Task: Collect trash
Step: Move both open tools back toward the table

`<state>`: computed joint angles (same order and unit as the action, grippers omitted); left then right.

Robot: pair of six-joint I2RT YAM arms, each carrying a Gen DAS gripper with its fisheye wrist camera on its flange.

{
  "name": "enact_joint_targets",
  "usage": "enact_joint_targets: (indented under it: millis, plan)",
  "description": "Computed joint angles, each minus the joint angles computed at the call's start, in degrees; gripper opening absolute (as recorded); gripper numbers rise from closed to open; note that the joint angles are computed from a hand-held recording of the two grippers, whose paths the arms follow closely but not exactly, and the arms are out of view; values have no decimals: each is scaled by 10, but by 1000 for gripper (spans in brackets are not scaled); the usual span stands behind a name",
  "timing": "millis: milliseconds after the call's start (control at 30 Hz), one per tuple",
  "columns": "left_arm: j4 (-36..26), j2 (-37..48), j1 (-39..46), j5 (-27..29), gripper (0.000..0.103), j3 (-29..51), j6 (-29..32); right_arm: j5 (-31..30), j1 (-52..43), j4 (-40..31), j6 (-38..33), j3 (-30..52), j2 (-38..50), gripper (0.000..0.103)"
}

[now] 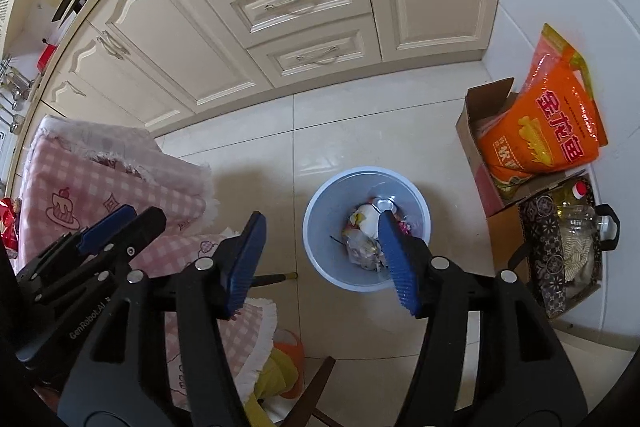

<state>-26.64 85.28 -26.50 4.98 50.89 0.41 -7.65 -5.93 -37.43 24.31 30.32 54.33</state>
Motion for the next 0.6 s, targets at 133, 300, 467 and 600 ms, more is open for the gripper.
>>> enact_joint_targets:
  millis: [133,300,467,600]
  plan:
    - [-3,-18,-11,1,43,-8,-2,5,2,-26,9,0,-26,59]
    - [-13,-56,-23,-4,43,-24,-8,24,16,-71,29,4,-70,59]
    - [-38,-119,-30,2,43,-40,-5,55,56,-130,61,21,-125,59]
    - [-66,-172,-31,-2,43,-47,0,107,127,-177,119,45,-158,65]
